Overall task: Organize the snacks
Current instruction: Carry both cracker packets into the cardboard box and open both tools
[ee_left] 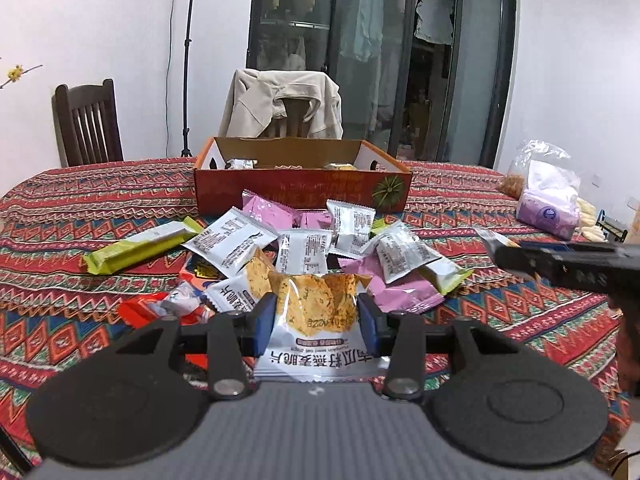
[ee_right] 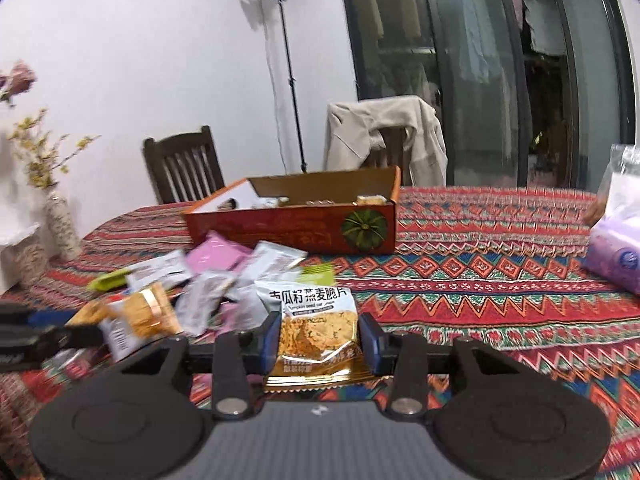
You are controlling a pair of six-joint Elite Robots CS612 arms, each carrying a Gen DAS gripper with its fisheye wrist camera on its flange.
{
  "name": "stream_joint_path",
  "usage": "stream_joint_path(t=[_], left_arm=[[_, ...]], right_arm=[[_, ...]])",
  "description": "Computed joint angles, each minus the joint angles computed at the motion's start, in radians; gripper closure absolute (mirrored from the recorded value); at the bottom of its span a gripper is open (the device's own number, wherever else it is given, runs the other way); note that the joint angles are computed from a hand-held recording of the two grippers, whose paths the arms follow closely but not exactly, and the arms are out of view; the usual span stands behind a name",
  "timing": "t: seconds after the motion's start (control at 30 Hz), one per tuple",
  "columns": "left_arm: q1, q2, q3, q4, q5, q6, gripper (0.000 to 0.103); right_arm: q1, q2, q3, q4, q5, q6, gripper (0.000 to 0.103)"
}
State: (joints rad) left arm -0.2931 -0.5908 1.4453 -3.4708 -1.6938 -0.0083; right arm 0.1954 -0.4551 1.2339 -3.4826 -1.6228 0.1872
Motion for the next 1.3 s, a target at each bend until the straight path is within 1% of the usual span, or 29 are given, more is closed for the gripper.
stream_joint_path(t=[0.1,0.23,0.43,0.67,0.83,1.0,1.17,1.3], left_arm=[[0.000,-0.018,0.035,-0.035,0.008,0.008,0.059],[0.003,-0.031,0.055,-0.051,0.003,0.004,0.059],[0.010,-0.029,0.033,-0.040,-0.007,0.001,0.059],[0.021,-0.018,-0.051,0.009,-0.016,0.019,0.059],[0.033,0.001,-0.145,0.076,-0.040,0.032,0.059],[0.045,0.043,-0.267,0.145,-0.075,0.042,0.059],[0.051,0.108,-0.432,0.245,-0.088,0.047,0.059],[0.052,0.177,-0.599,0.357,-0.090,0.057,0.059]], right_arm=[[0.015,-0.032,0.062,-0.045,-0.011,-0.005,0.062],[0.023,-0.056,0.106,-0.078,-0.008,0.007,0.062],[0.029,-0.061,0.100,-0.079,-0.019,0.004,0.062],[0.023,-0.058,0.046,-0.051,-0.017,-0.042,0.062],[0.007,-0.047,-0.023,-0.015,-0.007,-0.065,0.062],[-0.011,-0.023,-0.119,0.040,0.011,-0.087,0.062],[-0.030,0.019,-0.245,0.107,0.032,-0.096,0.062],[-0.052,0.070,-0.387,0.203,0.086,-0.077,0.062]])
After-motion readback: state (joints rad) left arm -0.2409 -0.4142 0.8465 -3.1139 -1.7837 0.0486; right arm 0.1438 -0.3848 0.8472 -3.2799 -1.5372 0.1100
